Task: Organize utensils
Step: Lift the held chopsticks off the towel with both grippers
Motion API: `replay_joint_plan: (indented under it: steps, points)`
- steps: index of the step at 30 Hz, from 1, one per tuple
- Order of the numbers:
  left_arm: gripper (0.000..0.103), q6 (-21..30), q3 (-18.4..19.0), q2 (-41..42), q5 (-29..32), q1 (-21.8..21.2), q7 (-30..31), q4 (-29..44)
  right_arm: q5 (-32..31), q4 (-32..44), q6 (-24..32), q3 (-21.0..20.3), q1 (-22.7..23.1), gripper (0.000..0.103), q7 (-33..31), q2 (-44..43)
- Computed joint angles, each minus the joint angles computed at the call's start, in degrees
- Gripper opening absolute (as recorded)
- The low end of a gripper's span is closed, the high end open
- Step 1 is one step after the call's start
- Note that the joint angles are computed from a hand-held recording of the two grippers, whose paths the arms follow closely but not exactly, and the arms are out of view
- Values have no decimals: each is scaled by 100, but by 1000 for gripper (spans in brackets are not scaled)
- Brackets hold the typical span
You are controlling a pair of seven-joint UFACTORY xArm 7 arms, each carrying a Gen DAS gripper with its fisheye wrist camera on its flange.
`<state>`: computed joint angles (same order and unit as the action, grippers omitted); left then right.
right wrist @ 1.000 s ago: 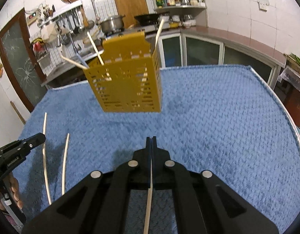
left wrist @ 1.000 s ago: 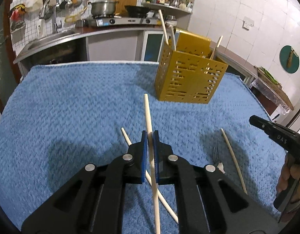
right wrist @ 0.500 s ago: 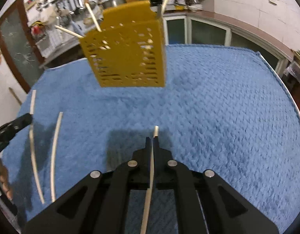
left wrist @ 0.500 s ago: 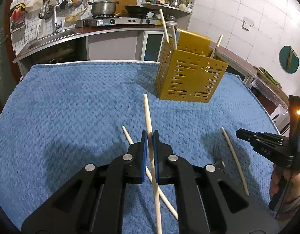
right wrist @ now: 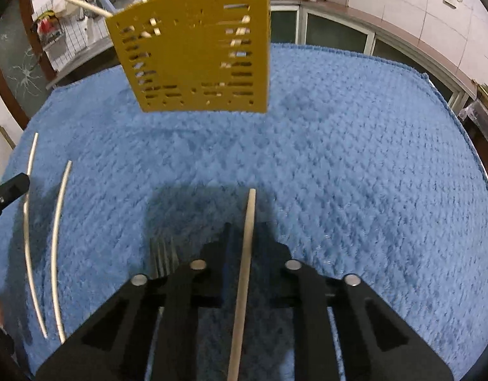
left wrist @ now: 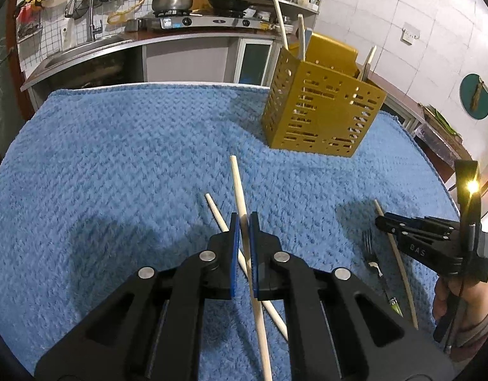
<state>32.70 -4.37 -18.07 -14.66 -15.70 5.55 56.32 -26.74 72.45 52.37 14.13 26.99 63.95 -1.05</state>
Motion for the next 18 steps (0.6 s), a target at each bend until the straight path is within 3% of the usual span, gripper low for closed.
replay_joint_plan:
  steps: [3,8,18]
  points:
    - [5,31,-20,51,32,1,-24,31,117,275,259,-21,10,7,-188,167]
    - [5,27,21,28,-110,-50,41,74,113,162,111,-63,-12,6,-95,-40]
    - [4,-267,79,-305,-454,-259,306,-9,-603,-769,-1013,313,-493,6,792,-1176]
